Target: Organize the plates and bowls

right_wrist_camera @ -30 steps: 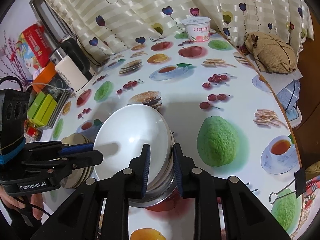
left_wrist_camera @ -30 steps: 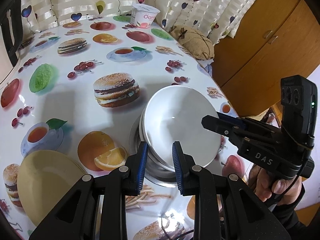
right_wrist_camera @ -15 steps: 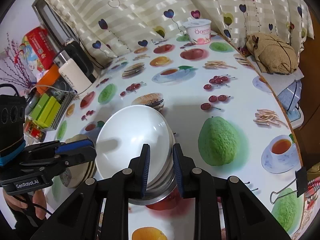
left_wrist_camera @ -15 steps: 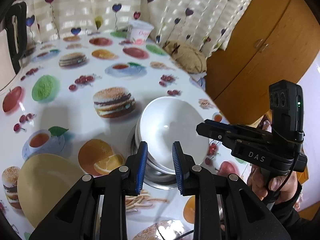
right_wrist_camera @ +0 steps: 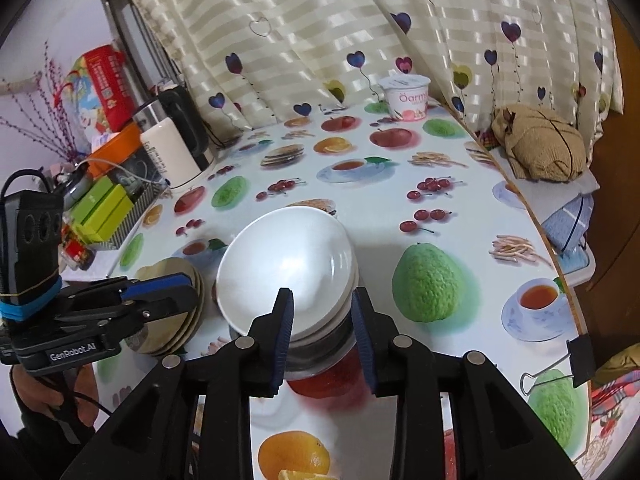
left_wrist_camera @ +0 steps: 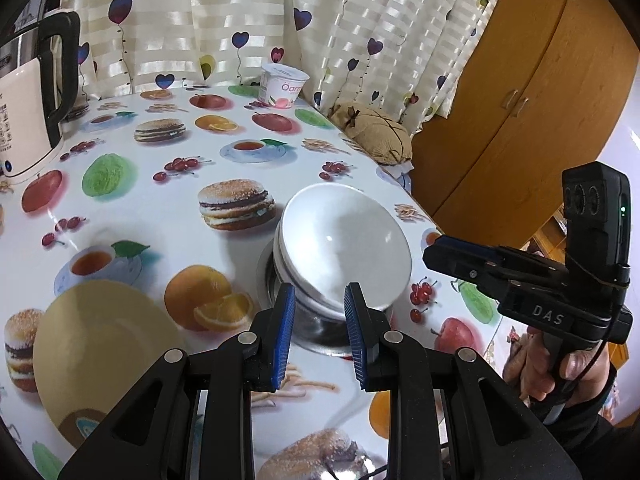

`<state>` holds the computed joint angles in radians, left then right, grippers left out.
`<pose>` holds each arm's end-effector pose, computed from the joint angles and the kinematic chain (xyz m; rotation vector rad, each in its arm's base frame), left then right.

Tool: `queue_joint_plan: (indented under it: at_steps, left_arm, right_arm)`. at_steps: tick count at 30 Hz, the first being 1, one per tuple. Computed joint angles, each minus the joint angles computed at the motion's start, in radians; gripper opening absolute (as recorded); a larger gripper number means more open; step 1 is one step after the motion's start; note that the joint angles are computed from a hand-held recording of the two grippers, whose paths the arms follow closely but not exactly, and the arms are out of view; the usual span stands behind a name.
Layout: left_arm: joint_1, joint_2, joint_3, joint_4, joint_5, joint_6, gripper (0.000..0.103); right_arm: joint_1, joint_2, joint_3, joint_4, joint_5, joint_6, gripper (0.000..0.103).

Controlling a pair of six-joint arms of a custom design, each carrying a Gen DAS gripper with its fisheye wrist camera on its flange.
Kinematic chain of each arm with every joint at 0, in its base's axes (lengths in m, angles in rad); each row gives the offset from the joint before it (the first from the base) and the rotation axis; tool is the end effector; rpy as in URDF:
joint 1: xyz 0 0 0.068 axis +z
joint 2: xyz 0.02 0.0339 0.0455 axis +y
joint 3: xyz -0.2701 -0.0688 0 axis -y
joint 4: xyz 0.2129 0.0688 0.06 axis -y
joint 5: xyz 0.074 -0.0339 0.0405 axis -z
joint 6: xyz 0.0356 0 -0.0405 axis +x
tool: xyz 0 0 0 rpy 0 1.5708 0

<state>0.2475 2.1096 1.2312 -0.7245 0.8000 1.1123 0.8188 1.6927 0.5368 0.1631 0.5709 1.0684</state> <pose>0.3335 0.0579 0.1210 1.0443 2.3037 -0.8571 0.1851 0.1697 0.1239 0.4959 2.3059 0.1610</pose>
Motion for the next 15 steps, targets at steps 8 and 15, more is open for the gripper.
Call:
queue_joint_plan:
  at_steps: [8, 15]
  left_arm:
    - [0.039, -0.018, -0.063, 0.036, 0.035, 0.017, 0.025]
    - [0.071, -0.024, -0.11, 0.061, 0.064, 0.038, 0.025]
  right_arm:
    - [0.071, -0.005, 0.006, -0.042, 0.056, 0.045, 0.03]
    - [0.1, 0.004, -0.027, 0.017, 0.068, 0.06, 0.03]
